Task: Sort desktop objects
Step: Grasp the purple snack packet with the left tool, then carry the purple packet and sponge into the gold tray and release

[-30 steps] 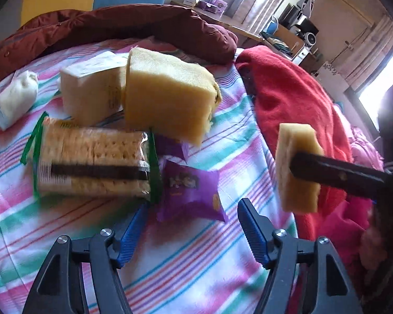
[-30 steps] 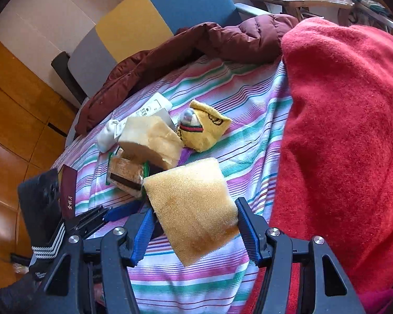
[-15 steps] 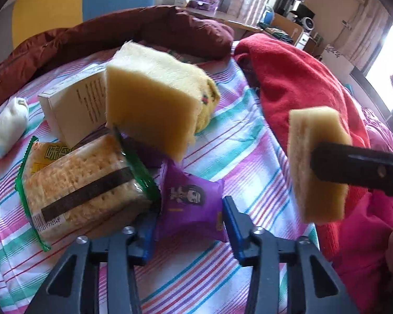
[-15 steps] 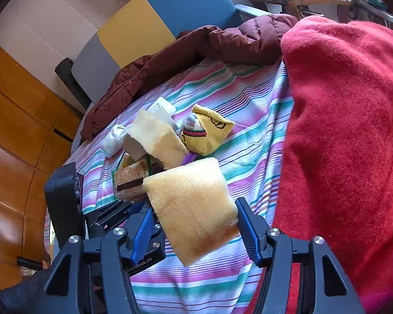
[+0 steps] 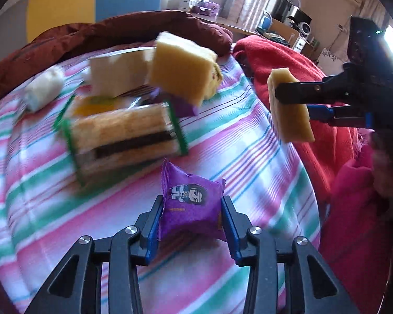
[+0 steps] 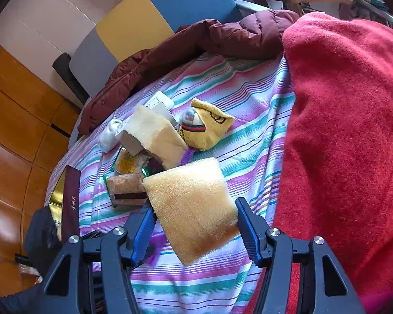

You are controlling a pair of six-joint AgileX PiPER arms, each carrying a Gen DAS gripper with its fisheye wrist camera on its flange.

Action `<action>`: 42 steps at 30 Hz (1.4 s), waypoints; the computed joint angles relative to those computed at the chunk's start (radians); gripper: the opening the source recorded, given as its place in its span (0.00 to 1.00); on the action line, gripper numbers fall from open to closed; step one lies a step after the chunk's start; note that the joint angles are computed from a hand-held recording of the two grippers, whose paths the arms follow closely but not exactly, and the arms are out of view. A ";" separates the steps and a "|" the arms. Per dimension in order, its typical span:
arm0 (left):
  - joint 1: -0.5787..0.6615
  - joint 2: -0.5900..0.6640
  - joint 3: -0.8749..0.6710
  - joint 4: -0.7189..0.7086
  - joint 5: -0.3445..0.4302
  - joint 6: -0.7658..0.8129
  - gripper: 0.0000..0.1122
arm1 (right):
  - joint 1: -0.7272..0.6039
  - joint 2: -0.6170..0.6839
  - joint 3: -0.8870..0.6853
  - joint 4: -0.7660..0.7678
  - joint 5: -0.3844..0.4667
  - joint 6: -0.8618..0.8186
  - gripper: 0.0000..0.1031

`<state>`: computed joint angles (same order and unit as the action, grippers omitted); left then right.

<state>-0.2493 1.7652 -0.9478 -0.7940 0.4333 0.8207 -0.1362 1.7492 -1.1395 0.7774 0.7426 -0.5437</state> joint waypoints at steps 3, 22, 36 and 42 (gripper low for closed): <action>0.053 -0.048 0.047 -0.036 0.017 0.032 0.37 | 0.008 0.007 -0.009 -0.019 0.008 0.009 0.59; 0.546 -0.379 0.142 -0.102 0.251 0.183 0.37 | 0.183 -0.040 -0.018 -0.375 -0.073 0.321 0.59; 1.079 -0.197 -0.156 -0.032 0.424 0.242 0.37 | 0.709 0.053 -0.307 -0.365 -0.117 0.411 0.59; 1.151 -0.012 -0.352 0.072 0.425 0.172 0.38 | 0.872 0.314 -0.652 -0.293 -0.037 0.471 0.59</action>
